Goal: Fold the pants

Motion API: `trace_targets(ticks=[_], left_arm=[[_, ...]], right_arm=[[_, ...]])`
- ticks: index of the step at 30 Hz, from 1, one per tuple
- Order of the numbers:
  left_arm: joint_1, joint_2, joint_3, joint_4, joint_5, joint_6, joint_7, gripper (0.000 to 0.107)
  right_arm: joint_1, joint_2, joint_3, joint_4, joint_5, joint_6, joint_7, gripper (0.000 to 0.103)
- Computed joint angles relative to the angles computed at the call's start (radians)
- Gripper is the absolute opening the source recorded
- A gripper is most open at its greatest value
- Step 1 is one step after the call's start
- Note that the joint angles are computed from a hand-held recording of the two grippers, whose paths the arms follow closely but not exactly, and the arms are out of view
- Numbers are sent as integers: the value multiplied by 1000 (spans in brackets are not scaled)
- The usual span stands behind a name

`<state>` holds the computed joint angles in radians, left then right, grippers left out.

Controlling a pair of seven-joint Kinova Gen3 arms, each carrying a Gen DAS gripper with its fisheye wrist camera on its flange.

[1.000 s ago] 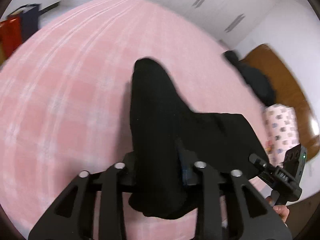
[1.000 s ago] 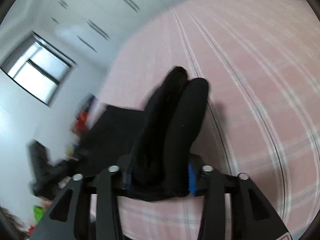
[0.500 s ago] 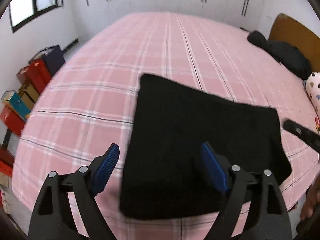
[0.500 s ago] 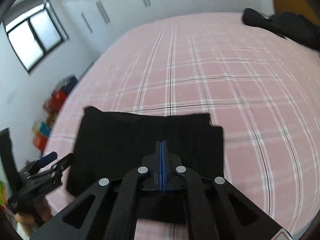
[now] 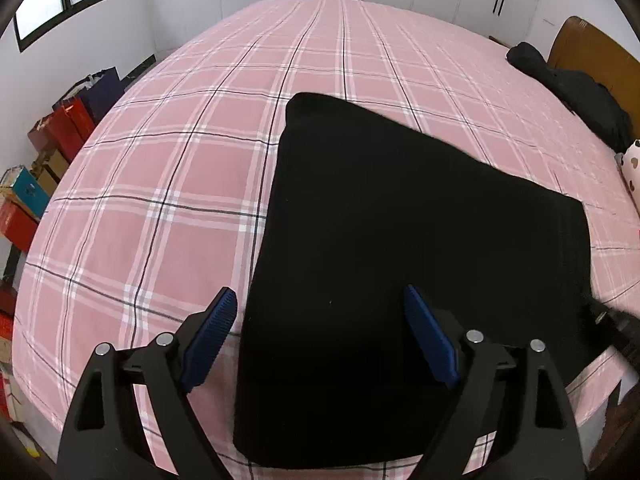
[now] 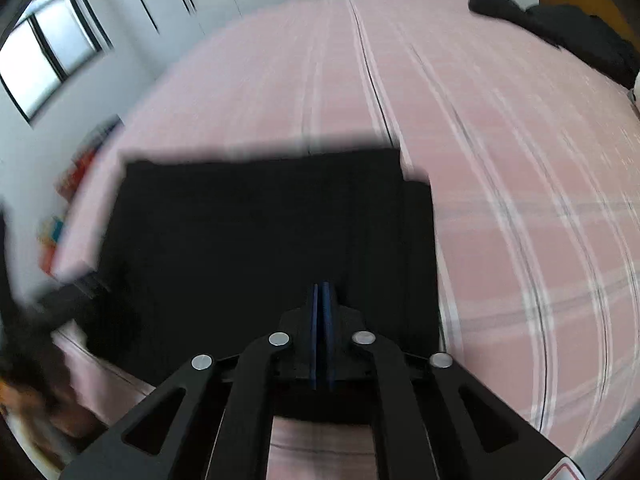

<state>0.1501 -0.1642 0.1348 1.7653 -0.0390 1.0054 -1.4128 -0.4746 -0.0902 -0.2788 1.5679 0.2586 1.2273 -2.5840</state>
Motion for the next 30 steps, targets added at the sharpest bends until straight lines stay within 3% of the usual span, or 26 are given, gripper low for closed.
trace_targets(ticks=[4,7,9,12,18,20,22,26,30], left_arm=[[6,-18,17,-16,-30,44,13,83],[5,-37,4,-18,-12,58,-4,85],[2,-47,16,-14,-30,75,7,86],[-1,-71,8,3,-25,91,-3,87],[-19,-110,-27,62,41,71,-39,90],[-22,-117,-42,70,66,56,-55,91],[-35,-115,-45,75,78,54,-50,91],[-55,-108,-52,80,92,57,-37,92],[-64,-120,-7,90,37,41,10,96]], right_arm=[[-19,-46,-76,-22,83,59,-97,3],[-38,-25,-63,-44,58,122,-40,0],[-27,-19,-26,-4,-5,108,-22,0],[-9,-84,-37,20,-9,57,-92,0],[42,-107,-64,28,-29,54,-141,11],[44,-108,-71,42,-34,47,-159,21],[51,-105,-79,41,-33,41,-171,47],[47,-100,-54,44,-62,31,-158,49],[56,-99,4,92,-157,-86,-108,49]])
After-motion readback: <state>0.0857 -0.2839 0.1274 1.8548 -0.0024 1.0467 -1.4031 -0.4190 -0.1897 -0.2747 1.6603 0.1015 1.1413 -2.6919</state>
